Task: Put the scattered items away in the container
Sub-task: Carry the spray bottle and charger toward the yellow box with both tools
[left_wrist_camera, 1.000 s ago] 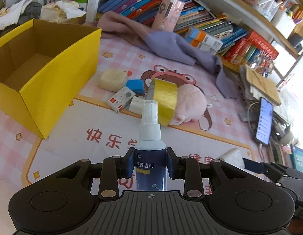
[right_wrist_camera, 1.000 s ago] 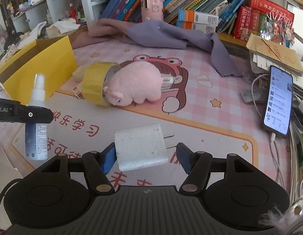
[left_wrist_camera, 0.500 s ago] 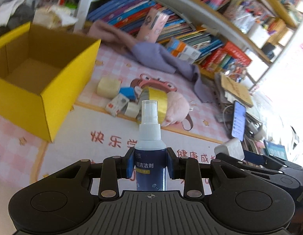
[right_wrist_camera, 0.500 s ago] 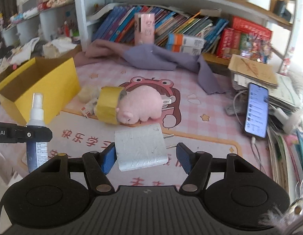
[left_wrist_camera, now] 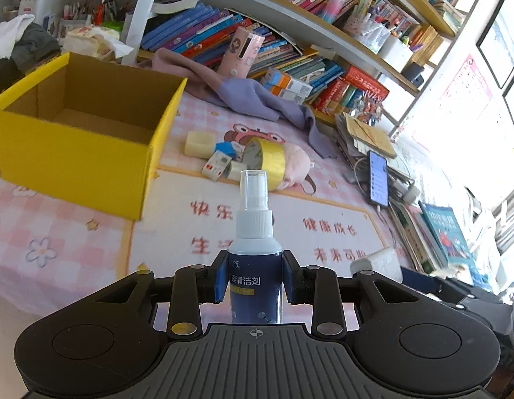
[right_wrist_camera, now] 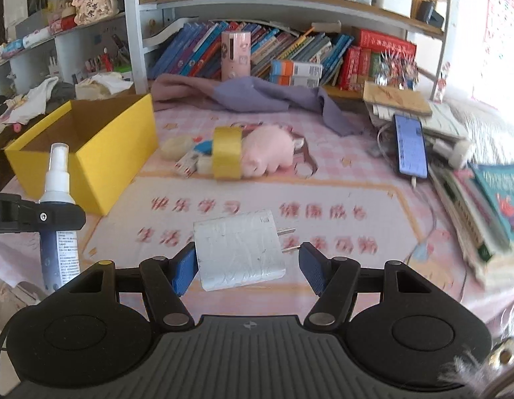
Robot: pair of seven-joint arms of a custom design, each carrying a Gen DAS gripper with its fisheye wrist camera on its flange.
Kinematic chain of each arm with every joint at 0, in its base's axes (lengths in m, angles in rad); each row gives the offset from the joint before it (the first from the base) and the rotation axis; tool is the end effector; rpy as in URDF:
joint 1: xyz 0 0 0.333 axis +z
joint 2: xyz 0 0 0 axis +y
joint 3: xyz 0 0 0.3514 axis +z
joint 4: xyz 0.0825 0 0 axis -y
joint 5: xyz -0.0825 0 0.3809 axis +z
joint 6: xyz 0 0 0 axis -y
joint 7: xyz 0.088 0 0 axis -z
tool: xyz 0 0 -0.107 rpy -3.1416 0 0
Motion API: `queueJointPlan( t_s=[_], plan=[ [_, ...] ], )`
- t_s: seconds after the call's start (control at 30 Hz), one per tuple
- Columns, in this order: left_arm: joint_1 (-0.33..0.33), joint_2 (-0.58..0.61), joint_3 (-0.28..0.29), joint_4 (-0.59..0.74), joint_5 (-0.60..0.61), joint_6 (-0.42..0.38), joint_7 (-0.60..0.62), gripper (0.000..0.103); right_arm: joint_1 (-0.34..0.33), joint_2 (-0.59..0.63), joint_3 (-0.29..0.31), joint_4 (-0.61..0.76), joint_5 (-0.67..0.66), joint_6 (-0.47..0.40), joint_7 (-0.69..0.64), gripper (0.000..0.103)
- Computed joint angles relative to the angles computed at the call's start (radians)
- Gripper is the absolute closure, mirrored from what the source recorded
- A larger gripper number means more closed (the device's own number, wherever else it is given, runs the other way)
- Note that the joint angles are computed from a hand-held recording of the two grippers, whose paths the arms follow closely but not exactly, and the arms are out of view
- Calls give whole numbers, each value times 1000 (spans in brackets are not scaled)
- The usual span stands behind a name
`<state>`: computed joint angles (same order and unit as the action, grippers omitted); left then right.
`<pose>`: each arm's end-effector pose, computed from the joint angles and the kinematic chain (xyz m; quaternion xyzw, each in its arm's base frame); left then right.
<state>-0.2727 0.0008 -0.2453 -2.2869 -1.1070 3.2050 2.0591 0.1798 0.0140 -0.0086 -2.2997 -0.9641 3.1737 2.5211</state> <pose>0.5008 -0.1880 0.4617 -0.6784 0.5974 -0.4112 0.1170 0.5151 0.1653 0.4543 -0.7049 0.5783 -0.2574 0.3200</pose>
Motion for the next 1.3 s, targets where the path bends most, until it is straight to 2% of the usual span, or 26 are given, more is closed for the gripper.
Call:
queueJointPlan(
  t_s=[0.13,0.37,0.53,0.77,1.07,1.17,1.3],
  plan=[
    [-21,-59,33,-43,-117,-23,122,72,7,-33,32,-22,-76,-24,112,40],
    [-59,-127,96,-91,-326,-37,294,72,13,-59,94,-39,-53,-49,102,40],
    [-23,-154,78,-97,-478,-50,435,72,23,-61,118,-35,-50,-58,88,40],
    [27,-185,53,-137,-466,-70,417,72,55,-55,123,-39,56,-71,6,40],
    [69,-212,38,-154,-531,-33,472,72,92,-20,122,5,36,-53,0,40],
    [96,-218,19,-154,-558,-16,493,72,116,2,112,25,87,-44,-66,40],
    [128,-222,1,-160,-554,-9,476,72,151,26,108,36,244,-34,-230,40]
  ],
)
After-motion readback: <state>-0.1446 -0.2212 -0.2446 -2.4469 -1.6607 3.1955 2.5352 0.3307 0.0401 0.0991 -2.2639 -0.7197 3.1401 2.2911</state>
